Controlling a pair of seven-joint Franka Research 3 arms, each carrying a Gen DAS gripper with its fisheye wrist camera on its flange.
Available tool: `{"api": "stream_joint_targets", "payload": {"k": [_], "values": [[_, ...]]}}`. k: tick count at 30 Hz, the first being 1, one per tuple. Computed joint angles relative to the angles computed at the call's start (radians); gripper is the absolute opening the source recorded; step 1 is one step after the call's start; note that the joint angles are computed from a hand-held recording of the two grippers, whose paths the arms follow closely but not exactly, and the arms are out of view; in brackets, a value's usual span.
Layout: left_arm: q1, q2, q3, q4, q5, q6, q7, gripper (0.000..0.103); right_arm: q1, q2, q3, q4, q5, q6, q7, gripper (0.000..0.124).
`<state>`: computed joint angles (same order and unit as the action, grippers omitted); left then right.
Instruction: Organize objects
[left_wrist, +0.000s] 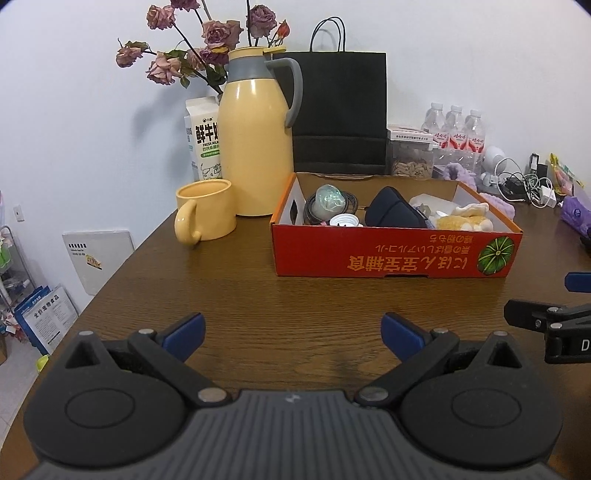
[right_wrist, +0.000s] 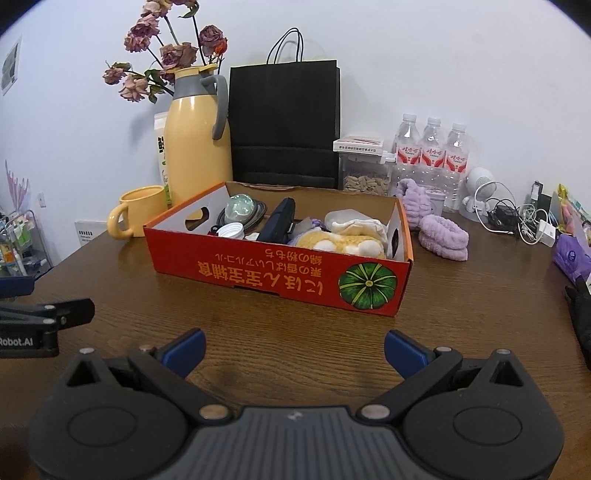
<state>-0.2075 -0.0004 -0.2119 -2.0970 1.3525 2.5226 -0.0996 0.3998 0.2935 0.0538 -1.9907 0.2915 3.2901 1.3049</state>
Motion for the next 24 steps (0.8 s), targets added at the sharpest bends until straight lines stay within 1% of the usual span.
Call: {"api": "stream_joint_targets", "payload": {"k": [24], "values": [[-0.007, 0.005, -0.002, 0.007, -0.009, -0.001, 0.011, 0.103, 0.003, 0.001, -0.004, 0.0, 0.003, -0.001, -0.003, 0.103]]}}
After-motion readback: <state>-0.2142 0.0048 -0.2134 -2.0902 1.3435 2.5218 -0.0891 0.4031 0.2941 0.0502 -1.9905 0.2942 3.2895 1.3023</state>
